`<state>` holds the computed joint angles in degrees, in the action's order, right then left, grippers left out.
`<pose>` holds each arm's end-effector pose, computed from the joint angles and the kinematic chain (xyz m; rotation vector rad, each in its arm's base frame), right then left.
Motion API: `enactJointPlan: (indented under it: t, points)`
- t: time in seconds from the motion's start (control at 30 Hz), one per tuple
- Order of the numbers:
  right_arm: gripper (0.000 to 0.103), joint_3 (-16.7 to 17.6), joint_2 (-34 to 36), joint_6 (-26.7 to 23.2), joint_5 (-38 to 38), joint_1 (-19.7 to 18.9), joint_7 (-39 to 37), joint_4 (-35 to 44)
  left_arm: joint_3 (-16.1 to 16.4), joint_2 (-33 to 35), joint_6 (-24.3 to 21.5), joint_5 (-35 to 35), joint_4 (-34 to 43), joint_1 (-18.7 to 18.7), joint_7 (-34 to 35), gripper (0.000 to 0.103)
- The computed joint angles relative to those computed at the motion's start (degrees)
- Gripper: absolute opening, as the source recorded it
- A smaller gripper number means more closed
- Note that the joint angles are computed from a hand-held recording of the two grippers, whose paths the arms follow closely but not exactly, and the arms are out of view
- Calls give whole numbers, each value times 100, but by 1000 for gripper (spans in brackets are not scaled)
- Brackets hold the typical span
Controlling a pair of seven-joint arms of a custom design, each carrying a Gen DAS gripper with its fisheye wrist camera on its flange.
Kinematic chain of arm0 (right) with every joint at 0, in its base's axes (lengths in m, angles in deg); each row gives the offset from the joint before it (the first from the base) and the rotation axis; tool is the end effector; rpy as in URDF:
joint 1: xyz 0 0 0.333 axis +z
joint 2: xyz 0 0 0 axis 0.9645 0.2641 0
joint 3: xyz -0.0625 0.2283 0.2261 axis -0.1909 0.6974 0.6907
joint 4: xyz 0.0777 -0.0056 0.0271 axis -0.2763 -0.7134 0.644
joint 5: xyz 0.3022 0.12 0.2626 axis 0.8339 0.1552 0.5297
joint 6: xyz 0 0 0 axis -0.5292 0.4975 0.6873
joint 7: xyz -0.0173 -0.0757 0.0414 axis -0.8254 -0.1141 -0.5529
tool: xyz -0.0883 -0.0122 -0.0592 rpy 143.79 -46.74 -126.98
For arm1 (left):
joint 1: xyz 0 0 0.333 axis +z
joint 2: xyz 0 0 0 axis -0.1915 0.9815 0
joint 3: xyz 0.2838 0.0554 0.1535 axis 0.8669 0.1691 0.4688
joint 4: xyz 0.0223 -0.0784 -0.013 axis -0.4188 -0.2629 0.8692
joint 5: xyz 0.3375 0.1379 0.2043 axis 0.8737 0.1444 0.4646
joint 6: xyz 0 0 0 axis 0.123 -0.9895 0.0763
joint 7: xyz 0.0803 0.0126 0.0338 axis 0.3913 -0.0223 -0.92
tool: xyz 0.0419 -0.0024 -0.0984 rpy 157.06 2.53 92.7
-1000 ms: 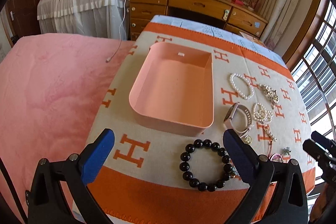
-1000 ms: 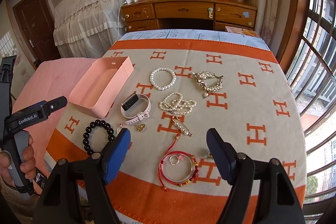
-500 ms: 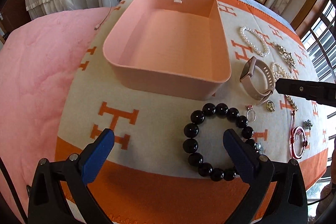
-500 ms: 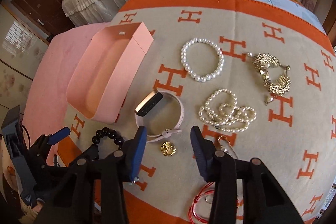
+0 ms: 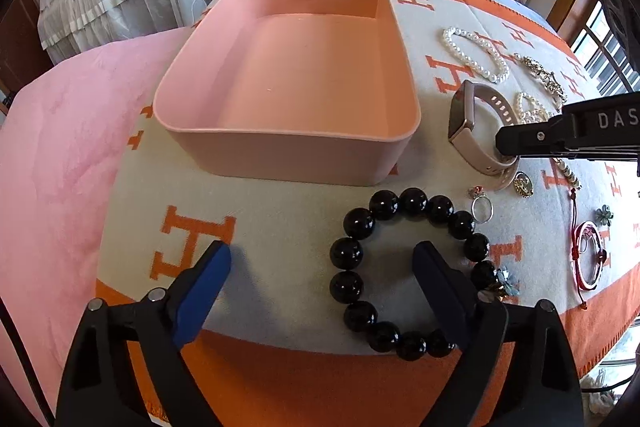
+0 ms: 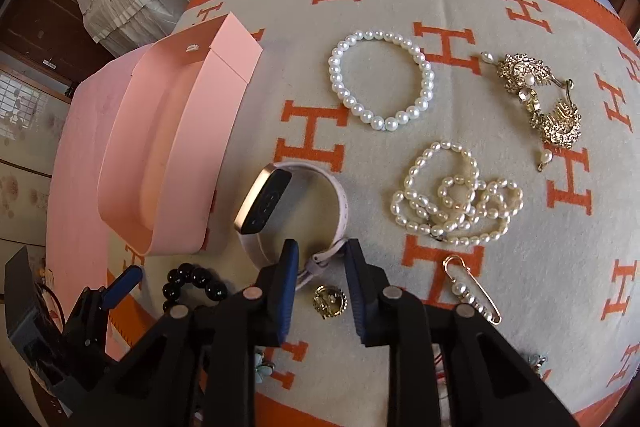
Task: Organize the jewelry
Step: 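Grasp the black bead bracelet with the left tool while the right tool grasps the pink-strap watch, then carry the bracelet into the pink box with the left tool while the right tool drops the watch there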
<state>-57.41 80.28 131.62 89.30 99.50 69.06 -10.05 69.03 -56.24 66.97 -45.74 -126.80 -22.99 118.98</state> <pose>0.6659 0.3801 0.3738 -2.2623 1.6876 0.1570 0.5316 -0.2351 0.3485 -2.1634 1.7891 -0.3973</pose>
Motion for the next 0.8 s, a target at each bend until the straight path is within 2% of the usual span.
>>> enactJointPlan:
  t: [0.03, 0.13, 0.17, 0.2, 0.47, 0.63, 0.8]
  points:
    - [20, -10, 48, -22, -19, 11, 15, 82, 1, -15, 30, 48, -11, -8, -2, 81]
    - [18, -29, 74, 40, -68, 40, 27, 105, 1, -88, 129, 244, -68, -42, -99, 48]
    - [18, -31, 92, 52, -89, 50, 19, 130, -4, -99, 121, 286, -59, -52, -147, 26]
    - [18, -32, 116, 62, -93, 55, 27, 161, -13, -112, 137, 236, -68, -44, -130, 13]
    - [16, 17, -190, 372, 56, -32, -100, -225, -9, -258, 509, -175, -286, 64, -58, 13]
    - [16, 85, -669, 743, 174, -94, -351, -681, -9, -412, 671, -55, -407, 89, -205, 13]
    - [16, 167, -961, 1017, 344, -122, -594, -796, -35, -665, 860, 34, -594, 132, -349, 13]
